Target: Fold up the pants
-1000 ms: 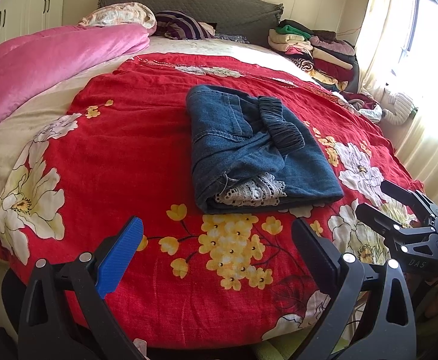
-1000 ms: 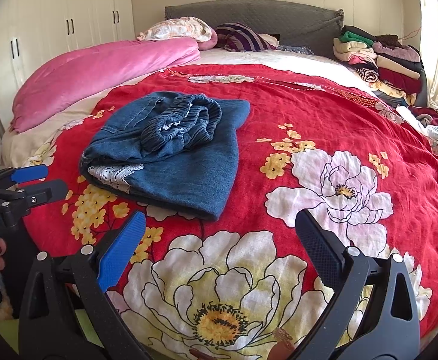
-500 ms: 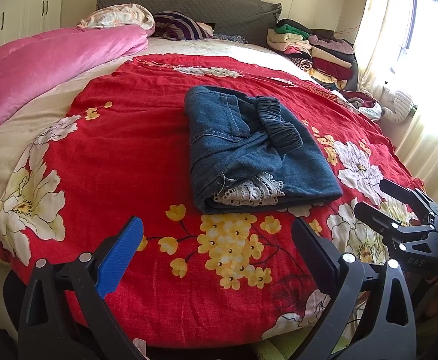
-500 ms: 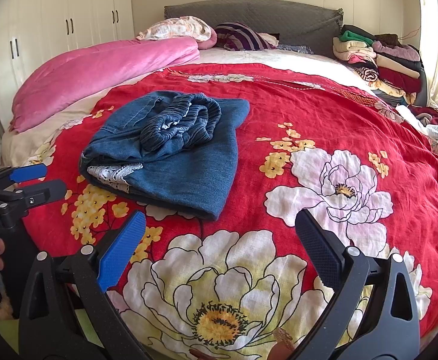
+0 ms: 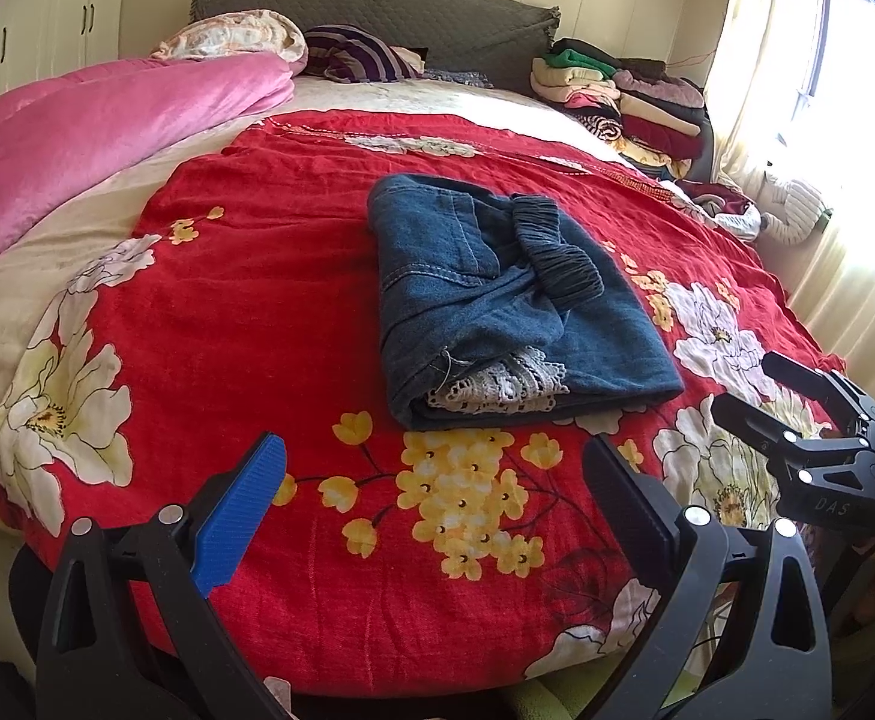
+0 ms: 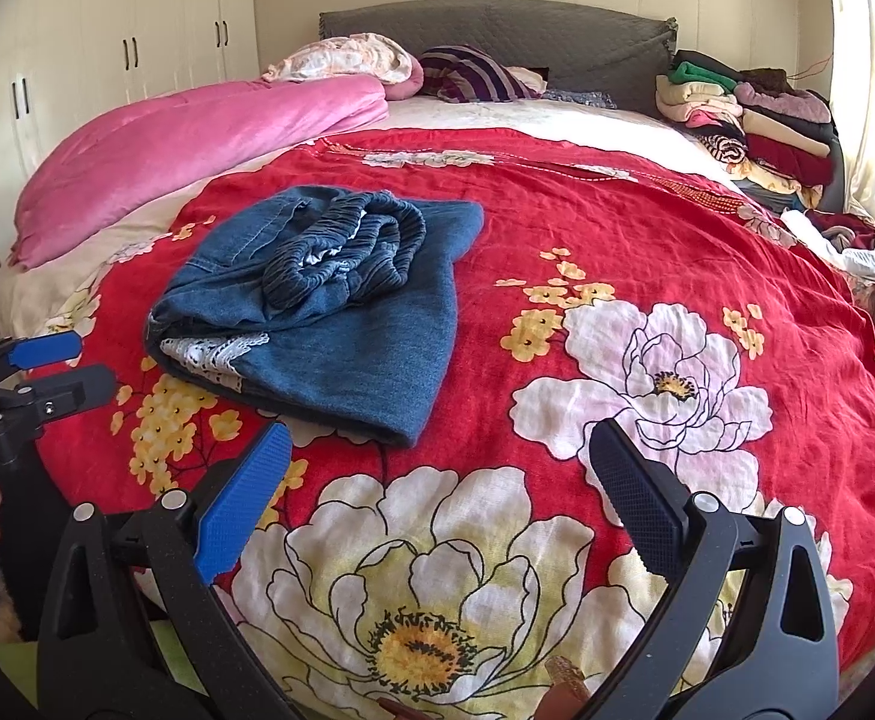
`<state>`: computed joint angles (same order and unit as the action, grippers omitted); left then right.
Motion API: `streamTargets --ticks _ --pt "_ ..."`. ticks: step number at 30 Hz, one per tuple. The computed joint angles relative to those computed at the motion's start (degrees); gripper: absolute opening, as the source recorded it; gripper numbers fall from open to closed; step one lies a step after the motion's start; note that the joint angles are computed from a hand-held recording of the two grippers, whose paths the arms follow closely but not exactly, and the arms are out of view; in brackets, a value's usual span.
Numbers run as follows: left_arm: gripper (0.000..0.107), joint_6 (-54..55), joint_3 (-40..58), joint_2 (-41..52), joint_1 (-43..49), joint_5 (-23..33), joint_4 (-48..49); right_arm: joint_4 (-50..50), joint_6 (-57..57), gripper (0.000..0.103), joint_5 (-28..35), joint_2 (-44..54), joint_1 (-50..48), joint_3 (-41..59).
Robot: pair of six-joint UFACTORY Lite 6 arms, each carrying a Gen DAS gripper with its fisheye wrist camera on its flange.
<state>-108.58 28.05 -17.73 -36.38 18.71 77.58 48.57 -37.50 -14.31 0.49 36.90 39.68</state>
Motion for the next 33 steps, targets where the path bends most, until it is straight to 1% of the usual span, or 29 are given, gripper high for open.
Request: streamTargets --ticks 5,16,18,20,22,23,25,26,27,28,29,31,32,33 --pt "0.099 0.29 0.0 0.25 0.58 -0.65 -0.16 2.27 -2.4 0.094 0.23 0.43 -0.5 0.6" --pt "0.099 4.65 1.59 2.46 0.48 2.56 -4.17 4.95 -4.95 0.094 0.28 1.56 -1.81 1.51" --pt "0.099 6.05 1.49 2.04 1.88 1.73 -5.33 4.68 -4.49 0.094 0.99 1.92 -2.89 1.82" --pt "0.099 6.25 1.27 1.15 3.03 2.46 -5.93 1.67 -0.87 0.094 1.89 2.18 -4.75 1.86" --pt "0.099 6.59 0.29 -0.9 7.94 -0.79 -3.83 2.66 -1.47 0.094 1.34 2.83 -7.09 2.16" --pt "0.099 9.66 0.69 -0.84 11.21 -2.64 -5.37 3.15 -2.19 0.094 1.14 3.0 -8.05 2.3" --pt "0.099 21.12 3.88 2.41 21.11 -6.74 -12.22 -0.13 -0.13 0.094 2.49 3.75 -12.62 3.48" --pt "0.099 27.12 5.83 4.77 24.96 -8.1 -15.97 -4.39 3.44 0.094 3.9 4.5 -16.55 4.74" --pt "0.099 33.11 9.24 8.86 30.69 -9.17 -19.46 -6.28 4.9 0.094 4.19 5.37 -19.18 5.84" --pt "0.099 39.11 12.47 12.55 35.6 -10.48 -23.46 -6.08 3.99 0.094 4.86 6.58 -22.3 7.62" --pt "0.099 45.1 15.51 15.74 39.11 -11.12 -28.03 -3.91 0.69 0.094 5.95 8.42 -25.85 10.35" --pt "0.099 57.1 26.77 26.84 46.77 -10.43 -36.73 4.46 -11.0 0.094 7.31 13.95 -32.29 17.49" --pt "0.099 63.09 31.76 31.27 48.4 -9.35 -42.37 8.74 -16.99 0.094 8.12 18.63 -36.11 23.2" --pt "0.099 69.09 37.76 37.26 51.52 -10.68 -45.61 13.37 -22.99 0.094 9.27 22.14 -38.55 27.51"
